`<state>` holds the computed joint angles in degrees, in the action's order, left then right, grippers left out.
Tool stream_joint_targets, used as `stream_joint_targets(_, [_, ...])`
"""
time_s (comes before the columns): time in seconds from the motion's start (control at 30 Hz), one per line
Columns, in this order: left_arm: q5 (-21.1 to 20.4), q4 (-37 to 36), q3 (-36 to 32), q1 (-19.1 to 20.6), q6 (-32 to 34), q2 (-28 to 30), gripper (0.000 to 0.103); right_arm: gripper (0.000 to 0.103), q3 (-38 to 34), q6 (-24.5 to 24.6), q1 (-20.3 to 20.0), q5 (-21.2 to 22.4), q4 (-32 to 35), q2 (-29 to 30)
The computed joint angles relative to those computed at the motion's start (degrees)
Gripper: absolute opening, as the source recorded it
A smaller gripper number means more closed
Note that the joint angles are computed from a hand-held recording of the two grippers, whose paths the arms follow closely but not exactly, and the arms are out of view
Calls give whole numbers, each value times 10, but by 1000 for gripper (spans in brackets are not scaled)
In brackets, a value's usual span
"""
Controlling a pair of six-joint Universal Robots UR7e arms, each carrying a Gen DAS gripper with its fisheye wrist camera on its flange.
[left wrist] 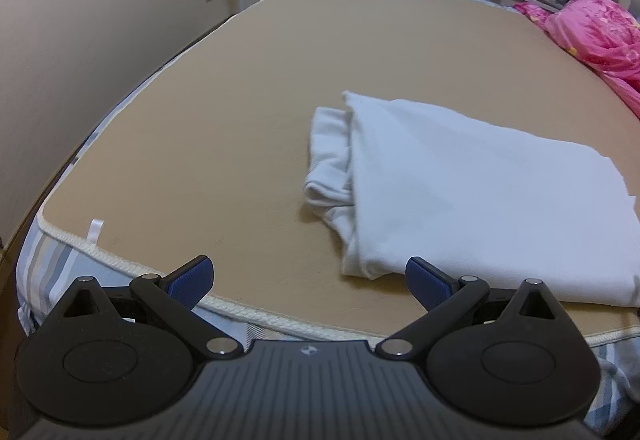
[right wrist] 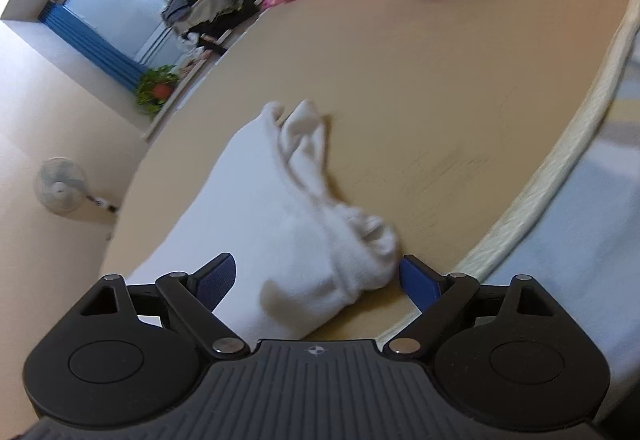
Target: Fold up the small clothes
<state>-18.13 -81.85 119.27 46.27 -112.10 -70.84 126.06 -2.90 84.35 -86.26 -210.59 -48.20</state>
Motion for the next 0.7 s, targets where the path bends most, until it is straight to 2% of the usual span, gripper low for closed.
stream_joint_targets(0.07, [-4, 1, 0, 4, -3, -2, 102, 93, -9, 14, -2, 11, -5, 9])
stream_joint_targets(0.13, [-7, 6, -2, 8, -9, -2, 102, 92, -20, 50, -8, 36, -11, 20])
stream_joint_targets(0.17, [-7, 11, -4, 10, -13, -2, 102, 81, -24, 68, -11, 46, -17, 24])
stream_joint_targets(0.2, [-8, 21, -7, 13, -19, -1, 102, 62, -29, 84, -11, 46, -22, 29])
stream_joint_targets(0.23, [-9, 36, -13, 16, -29, 0, 102, 20, -34, 99, -11, 45, -6, 28])
stream_joint_targets(0.3, [-12, 55, -21, 25, -45, 0, 102, 20, -33, 141, -7, 39, -13, 29])
stream_joint_targets(0.37, [-14, 60, -26, 38, -51, -5, 102, 20, -34, 149, 7, 16, -14, 29])
stream_joint_targets(0.43, [-18, 52, -28, 54, -50, -12, 102, 20, -46, 155, 27, -32, 10, 26])
stream_joint_targets(0.5, [-18, 31, -24, 67, -36, -22, 102, 20, -66, 147, 58, -98, 31, 28])
stream_joint_targets(0.57, [-11, -2, -12, 77, -16, -34, 102, 19, -84, 114, 97, -149, 28, 35])
stream_joint_targets(0.63, [-4, -56, 9, 86, 27, -50, 102, 19, -112, 41, 149, -192, 9, 54])
stream_joint_targets(0.7, [-1, -105, 27, 91, 69, -63, 102, 19, -147, -51, 205, -214, -11, 83])
